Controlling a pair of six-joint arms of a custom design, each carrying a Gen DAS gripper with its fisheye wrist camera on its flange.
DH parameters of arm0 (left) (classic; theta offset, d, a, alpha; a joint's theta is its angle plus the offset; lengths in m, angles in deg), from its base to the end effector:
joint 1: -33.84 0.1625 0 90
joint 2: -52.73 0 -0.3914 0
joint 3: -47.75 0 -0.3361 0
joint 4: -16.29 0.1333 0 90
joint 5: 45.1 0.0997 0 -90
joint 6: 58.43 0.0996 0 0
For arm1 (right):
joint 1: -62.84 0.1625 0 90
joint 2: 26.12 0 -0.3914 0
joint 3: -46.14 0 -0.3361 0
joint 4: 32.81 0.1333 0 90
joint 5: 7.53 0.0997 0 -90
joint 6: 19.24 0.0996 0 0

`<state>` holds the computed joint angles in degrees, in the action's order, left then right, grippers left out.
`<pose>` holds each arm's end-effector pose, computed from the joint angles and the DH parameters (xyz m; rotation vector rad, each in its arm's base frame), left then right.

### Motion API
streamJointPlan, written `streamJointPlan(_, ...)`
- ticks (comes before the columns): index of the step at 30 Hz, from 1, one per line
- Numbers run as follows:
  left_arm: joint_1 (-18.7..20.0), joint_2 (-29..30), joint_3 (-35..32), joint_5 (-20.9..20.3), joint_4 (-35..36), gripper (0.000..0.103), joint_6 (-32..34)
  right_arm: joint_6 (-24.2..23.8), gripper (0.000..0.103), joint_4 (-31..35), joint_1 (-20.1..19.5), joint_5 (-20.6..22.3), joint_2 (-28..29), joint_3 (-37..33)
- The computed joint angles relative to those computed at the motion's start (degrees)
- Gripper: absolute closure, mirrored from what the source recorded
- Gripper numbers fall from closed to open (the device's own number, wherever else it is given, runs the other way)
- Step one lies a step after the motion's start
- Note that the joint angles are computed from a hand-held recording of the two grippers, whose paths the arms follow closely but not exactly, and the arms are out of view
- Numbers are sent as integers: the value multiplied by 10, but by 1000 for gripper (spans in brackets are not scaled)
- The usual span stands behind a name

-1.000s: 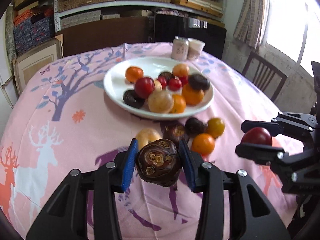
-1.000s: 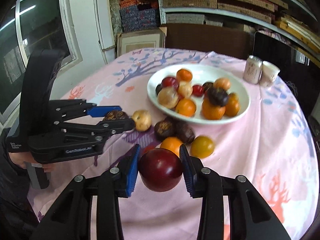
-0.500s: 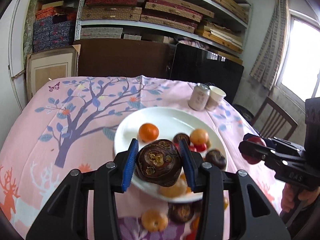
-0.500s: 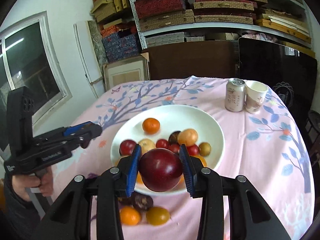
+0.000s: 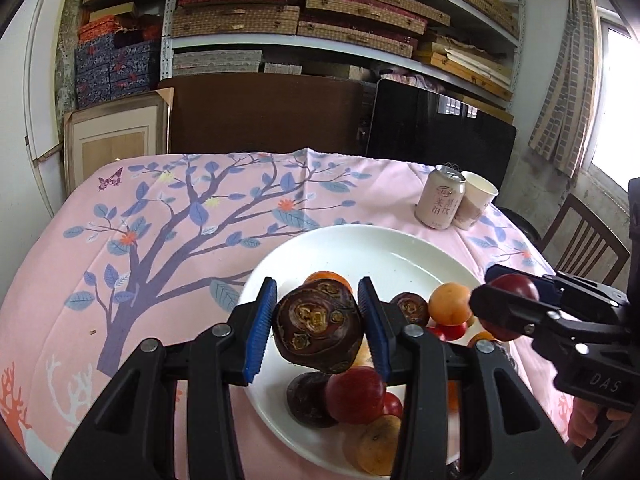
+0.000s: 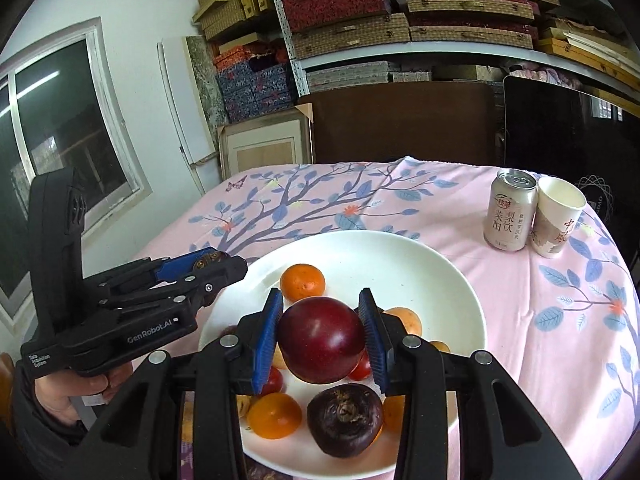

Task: Organize fruits
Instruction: 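Carry the dark brown fruit and dark red fruit over the white plate, then open both grippers to release the fruits onto the plate, then withdraw both open grippers back to the fruit pile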

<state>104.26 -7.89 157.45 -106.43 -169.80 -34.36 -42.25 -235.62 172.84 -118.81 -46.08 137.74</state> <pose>-0.0117 -0.5733 0.2629 0.6524 2.3553 -1.0313 0.2999 -0.5399 -0.0271 0.7816 -2.4836 0.9623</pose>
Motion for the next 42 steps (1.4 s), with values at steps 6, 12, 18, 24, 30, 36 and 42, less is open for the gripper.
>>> streamJointPlan(6, -4, 16, 2, 11, -13, 62, 23, -10, 64, 7, 3, -20, 12, -16)
streamJointPlan(12, 1, 20, -5, 13, -2, 62, 22, -7, 64, 16, 1, -22, 14, -21)
streamJointPlan(18, -11, 31, -1, 56, -48, 6, 31, -28, 25, -38, 4, -33, 23, -19)
streamJointPlan(24, -24, 3, 19, 41, -61, 5, 29, -54, 7, -81, 15, -28, -1, 14)
streamJointPlan(30, -36, -37, 50, 40, -37, 5, 11, 2, 7, -59, 17, -14, -42, 67)
streamJointPlan(36, -45, -88, 114, 57, -37, 5, 20, -1, 7, -104, 35, -49, -54, 128)
streamJointPlan(42, -38, -110, 173, 85, -53, 5, 49, 7, 6, -128, 53, -89, -36, 181)
